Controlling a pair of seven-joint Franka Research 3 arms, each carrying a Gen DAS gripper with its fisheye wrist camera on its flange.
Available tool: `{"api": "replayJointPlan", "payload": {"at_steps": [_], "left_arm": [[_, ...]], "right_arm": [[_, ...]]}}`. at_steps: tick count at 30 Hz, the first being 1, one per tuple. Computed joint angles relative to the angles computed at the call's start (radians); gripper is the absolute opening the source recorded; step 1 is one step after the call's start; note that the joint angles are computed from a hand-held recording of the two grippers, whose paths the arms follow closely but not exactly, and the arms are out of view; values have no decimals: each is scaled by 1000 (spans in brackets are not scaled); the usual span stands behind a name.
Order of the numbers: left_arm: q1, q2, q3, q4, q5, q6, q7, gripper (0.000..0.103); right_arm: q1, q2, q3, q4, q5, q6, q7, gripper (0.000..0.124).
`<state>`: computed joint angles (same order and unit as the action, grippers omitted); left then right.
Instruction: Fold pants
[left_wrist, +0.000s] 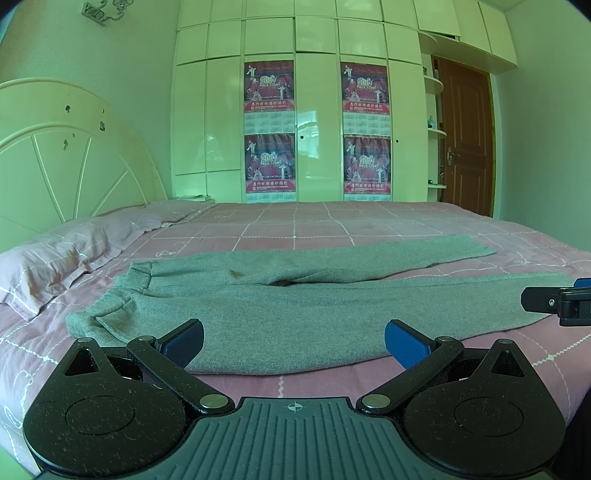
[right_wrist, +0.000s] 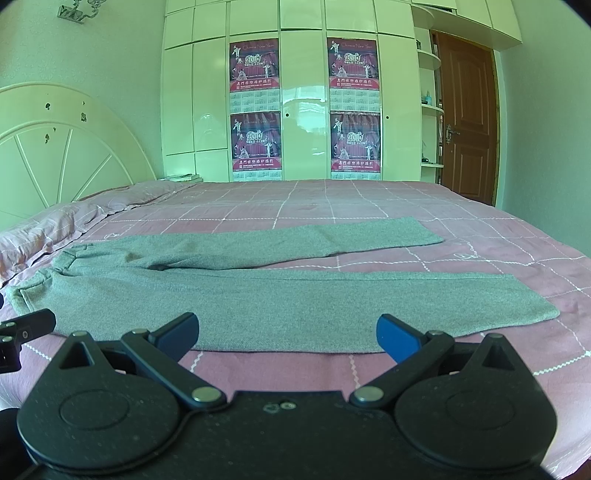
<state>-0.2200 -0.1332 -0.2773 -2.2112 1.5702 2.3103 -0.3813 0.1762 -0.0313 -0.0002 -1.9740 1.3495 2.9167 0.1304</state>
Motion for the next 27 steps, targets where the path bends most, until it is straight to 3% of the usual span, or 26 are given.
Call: {"api": "replayJointPlan", "payload": {"at_steps": [10, 17, 22, 27], "left_arm": [[22, -15, 16, 3, -46, 6, 35, 103], [91, -29, 62, 13, 6, 110, 38, 103], [164, -5, 113, 60, 4, 187, 106, 103], [251, 61, 176, 152, -40, 288, 202, 103]], "right_arm": [[-11, 32, 2, 60, 24, -34, -29, 97], [-37, 132, 22, 220, -13, -70, -7, 97], [-65, 280, 49, 442, -181, -131, 168, 97], [-60, 511, 55, 801, -419, -281, 475, 97]]}}
